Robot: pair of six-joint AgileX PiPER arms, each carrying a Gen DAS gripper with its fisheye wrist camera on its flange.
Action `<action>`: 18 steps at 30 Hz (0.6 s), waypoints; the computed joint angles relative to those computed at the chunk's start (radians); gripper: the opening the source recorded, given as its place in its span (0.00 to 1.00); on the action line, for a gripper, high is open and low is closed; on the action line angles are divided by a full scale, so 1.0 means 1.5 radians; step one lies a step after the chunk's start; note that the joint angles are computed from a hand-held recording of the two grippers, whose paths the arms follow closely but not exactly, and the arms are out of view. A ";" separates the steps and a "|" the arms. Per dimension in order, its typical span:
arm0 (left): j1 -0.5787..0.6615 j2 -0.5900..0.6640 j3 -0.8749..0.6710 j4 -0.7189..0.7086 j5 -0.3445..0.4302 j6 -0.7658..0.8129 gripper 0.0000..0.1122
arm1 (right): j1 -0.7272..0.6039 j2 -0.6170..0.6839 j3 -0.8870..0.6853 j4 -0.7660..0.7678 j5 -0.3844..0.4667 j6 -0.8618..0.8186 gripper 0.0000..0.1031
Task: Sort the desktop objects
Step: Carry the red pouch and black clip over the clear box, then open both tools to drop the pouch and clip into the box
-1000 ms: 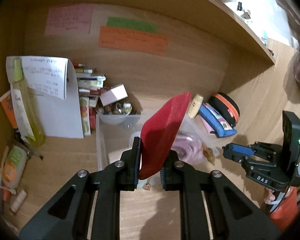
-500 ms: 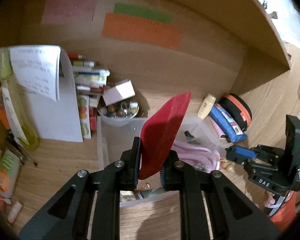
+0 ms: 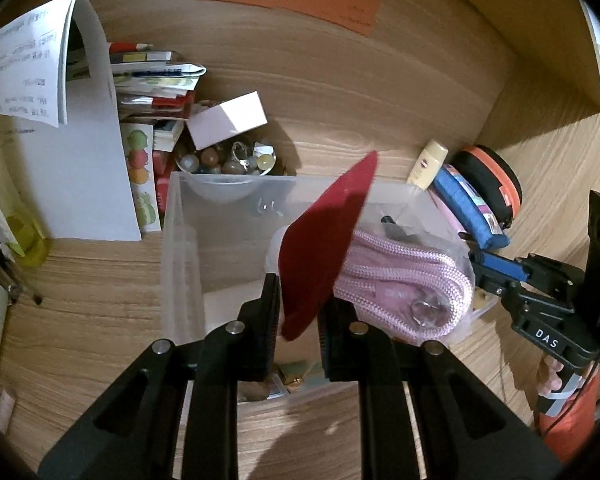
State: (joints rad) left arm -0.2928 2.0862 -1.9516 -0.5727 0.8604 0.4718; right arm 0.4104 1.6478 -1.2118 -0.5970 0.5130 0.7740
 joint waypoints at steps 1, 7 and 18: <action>-0.001 0.000 -0.003 0.007 0.000 -0.006 0.14 | 0.000 0.000 0.000 -0.001 0.001 0.001 0.18; 0.001 -0.021 0.026 0.004 -0.026 0.002 0.34 | 0.010 0.005 -0.013 -0.012 0.024 0.007 0.21; -0.007 -0.084 0.096 -0.001 -0.071 0.031 0.48 | 0.026 -0.025 0.012 -0.048 0.016 0.070 0.41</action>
State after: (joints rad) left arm -0.3028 1.9597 -1.8083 -0.5740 0.7546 0.5185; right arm 0.4490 1.6101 -1.1946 -0.6695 0.5371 0.8784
